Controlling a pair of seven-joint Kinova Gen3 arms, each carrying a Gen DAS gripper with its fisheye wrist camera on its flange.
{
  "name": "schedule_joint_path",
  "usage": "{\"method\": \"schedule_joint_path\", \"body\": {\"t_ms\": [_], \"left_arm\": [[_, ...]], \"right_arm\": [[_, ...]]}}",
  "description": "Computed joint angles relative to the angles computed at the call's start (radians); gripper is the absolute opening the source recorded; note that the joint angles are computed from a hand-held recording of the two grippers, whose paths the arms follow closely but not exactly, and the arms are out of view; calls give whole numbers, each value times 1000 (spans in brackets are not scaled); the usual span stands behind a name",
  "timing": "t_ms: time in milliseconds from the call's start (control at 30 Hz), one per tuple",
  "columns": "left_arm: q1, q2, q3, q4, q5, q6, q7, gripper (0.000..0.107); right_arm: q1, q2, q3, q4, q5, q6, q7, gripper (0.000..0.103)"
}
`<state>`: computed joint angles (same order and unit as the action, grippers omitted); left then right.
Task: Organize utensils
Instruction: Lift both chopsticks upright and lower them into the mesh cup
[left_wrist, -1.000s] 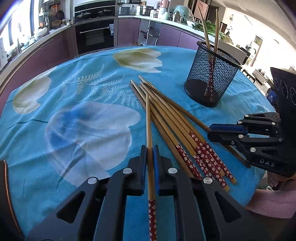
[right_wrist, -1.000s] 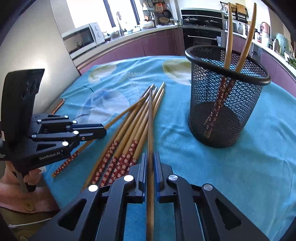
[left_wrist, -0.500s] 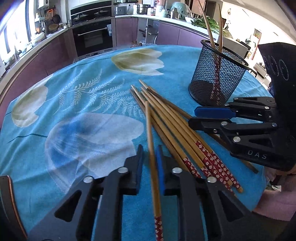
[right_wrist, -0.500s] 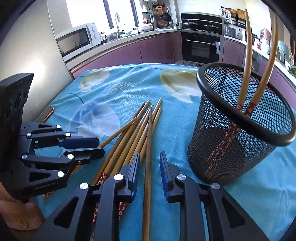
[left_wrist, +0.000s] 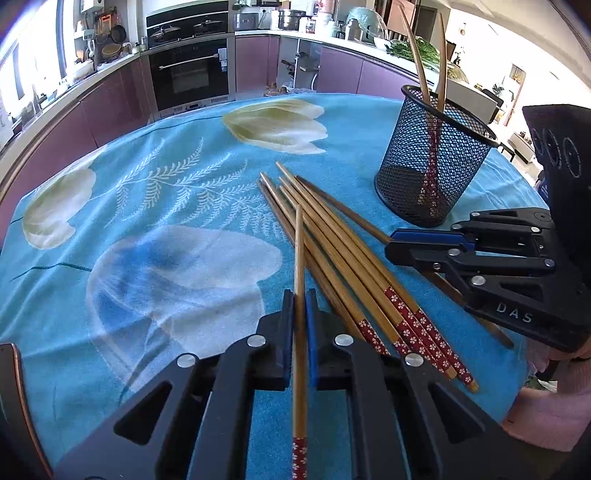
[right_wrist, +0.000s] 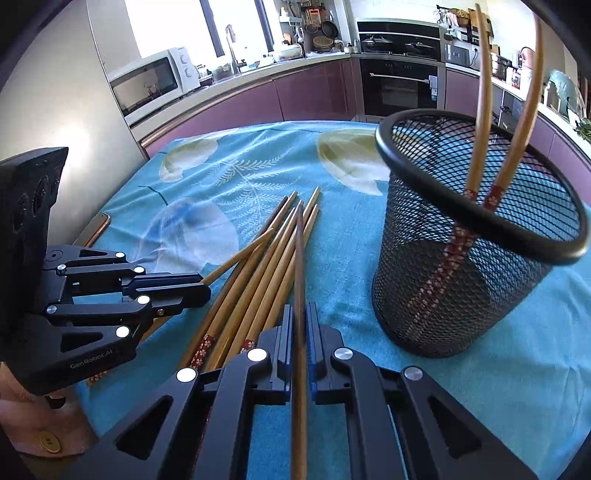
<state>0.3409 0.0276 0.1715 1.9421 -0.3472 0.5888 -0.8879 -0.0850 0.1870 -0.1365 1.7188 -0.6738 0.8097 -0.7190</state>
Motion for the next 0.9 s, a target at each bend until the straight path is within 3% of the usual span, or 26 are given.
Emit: {"method": "schedule_joint_path", "body": {"t_ms": [133,433,667,900], "left_arm": [[-8,-44,3,13,21,-22,-24,7],[-56,-180,-6,39,246,-100,-269,7],[-64,-261,-7,39,354,-119,-379,7],[-28,-313,-75,46,486,-159,-515,7]], "right_arm": [[59,-40,7,25,-123,37,119,6],[113,-107,85,50,-316,118,268,6],[127,-136,129,64,-410,145,339,6],[156,-132,157,50,-490,188,404,6]]}}
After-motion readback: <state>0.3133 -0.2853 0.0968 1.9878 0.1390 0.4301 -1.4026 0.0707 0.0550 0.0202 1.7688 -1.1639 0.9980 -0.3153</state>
